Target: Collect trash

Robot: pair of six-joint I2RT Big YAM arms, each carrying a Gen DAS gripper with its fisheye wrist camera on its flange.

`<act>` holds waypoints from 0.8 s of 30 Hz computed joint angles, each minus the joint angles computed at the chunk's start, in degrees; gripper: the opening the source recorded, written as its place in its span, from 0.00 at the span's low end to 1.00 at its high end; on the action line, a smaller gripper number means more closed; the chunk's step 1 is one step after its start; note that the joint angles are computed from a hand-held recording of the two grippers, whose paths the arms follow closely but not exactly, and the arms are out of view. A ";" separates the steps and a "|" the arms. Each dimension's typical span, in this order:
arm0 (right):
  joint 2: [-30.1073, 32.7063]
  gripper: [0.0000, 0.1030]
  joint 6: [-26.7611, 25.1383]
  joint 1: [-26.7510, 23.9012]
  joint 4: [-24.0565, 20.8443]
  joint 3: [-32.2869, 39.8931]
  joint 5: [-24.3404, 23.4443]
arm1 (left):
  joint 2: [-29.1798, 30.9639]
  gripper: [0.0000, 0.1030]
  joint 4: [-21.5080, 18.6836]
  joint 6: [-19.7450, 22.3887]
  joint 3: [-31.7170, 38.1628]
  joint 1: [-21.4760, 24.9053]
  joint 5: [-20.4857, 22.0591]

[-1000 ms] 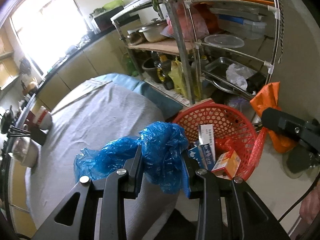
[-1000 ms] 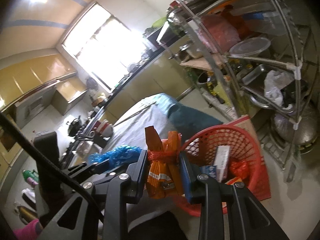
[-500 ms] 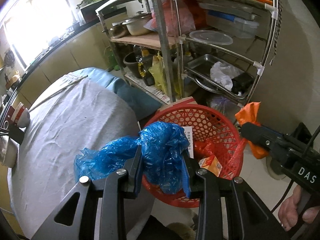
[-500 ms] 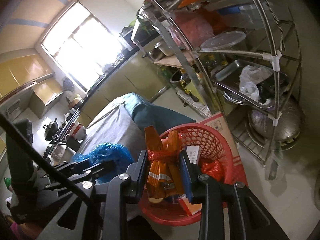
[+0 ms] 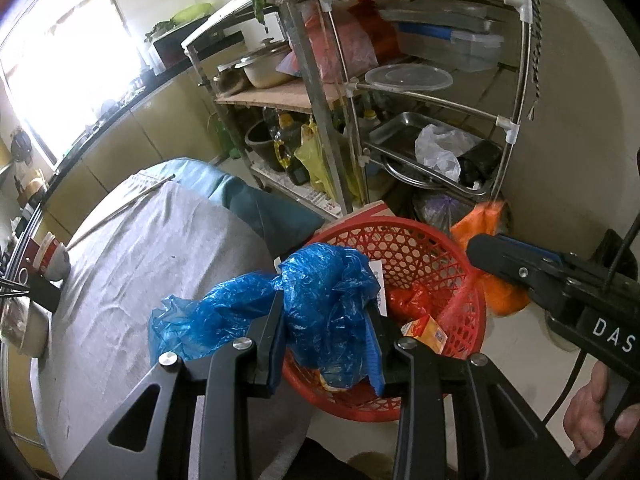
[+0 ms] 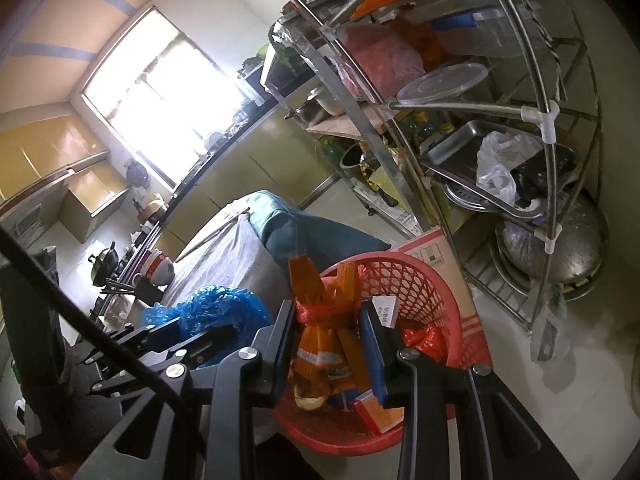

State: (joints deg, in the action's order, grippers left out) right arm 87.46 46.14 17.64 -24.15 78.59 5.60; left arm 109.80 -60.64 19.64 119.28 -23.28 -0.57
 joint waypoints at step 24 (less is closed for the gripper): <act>-1.43 0.34 -0.10 0.02 1.33 0.63 0.75 | -6.06 0.63 10.87 1.65 -7.17 0.12 -1.23</act>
State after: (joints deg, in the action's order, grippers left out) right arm 86.02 46.04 17.67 -22.82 79.22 6.35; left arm 103.73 -49.77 21.29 112.11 -23.16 -1.81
